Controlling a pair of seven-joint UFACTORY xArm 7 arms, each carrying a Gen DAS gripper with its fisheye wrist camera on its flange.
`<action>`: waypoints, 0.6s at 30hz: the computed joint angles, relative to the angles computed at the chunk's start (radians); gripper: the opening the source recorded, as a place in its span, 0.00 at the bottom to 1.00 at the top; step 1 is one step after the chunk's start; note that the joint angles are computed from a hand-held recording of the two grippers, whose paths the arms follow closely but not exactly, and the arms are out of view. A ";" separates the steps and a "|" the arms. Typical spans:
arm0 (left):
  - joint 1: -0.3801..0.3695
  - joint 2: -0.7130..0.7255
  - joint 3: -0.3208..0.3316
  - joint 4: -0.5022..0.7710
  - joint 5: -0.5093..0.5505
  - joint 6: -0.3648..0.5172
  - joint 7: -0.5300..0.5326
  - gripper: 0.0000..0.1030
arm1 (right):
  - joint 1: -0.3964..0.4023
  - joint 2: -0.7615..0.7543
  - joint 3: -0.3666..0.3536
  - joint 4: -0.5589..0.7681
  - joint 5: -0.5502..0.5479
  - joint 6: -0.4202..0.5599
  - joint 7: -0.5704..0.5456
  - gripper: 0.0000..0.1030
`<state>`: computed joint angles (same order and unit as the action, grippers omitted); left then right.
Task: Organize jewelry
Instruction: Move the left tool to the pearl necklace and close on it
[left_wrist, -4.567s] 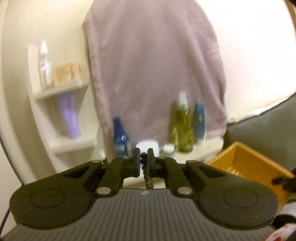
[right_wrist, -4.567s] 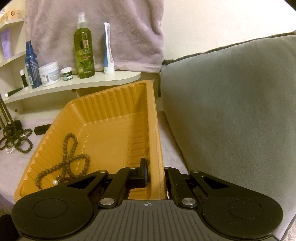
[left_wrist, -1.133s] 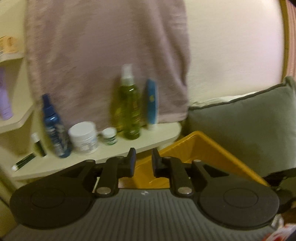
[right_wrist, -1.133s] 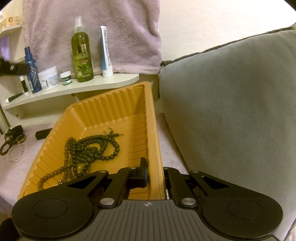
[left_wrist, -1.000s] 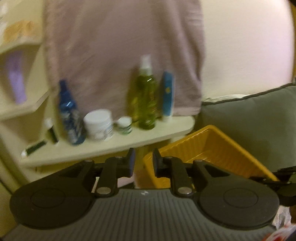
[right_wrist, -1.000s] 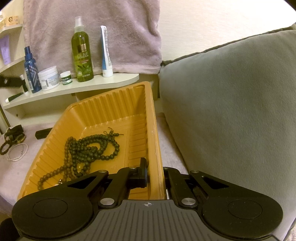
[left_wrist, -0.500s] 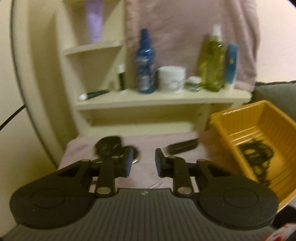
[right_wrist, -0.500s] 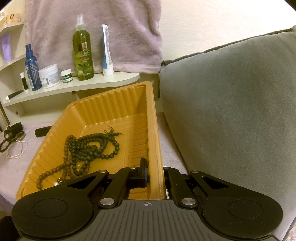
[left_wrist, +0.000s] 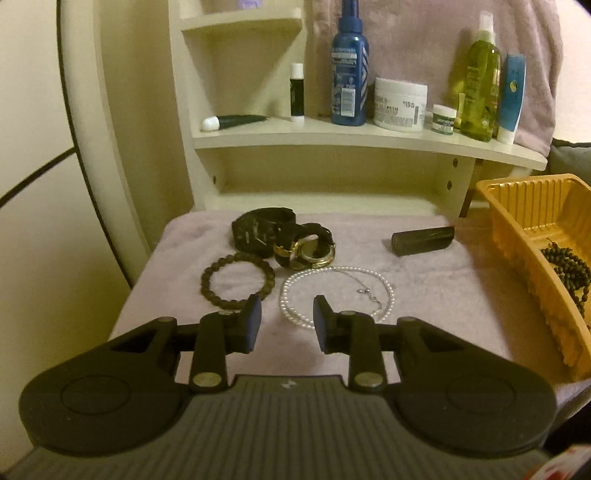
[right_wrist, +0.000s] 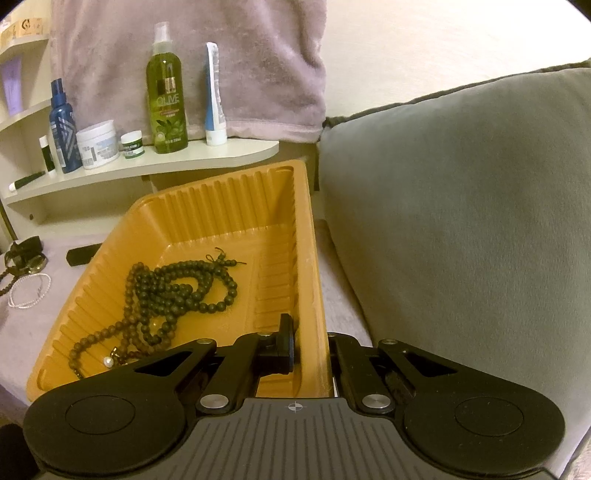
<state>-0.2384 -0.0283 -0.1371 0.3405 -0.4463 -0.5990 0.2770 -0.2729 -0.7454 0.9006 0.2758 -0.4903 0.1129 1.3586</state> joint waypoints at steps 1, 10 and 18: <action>0.000 0.015 0.000 0.011 0.003 -0.002 -0.004 0.26 | 0.000 0.000 0.001 0.000 0.000 0.000 0.001 0.03; -0.044 0.133 0.033 0.124 -0.070 0.006 0.053 0.26 | -0.003 0.002 0.002 0.003 -0.004 0.000 0.003 0.03; -0.070 0.179 0.066 0.162 -0.080 0.020 0.063 0.22 | -0.005 0.004 0.002 0.004 -0.005 0.000 0.002 0.03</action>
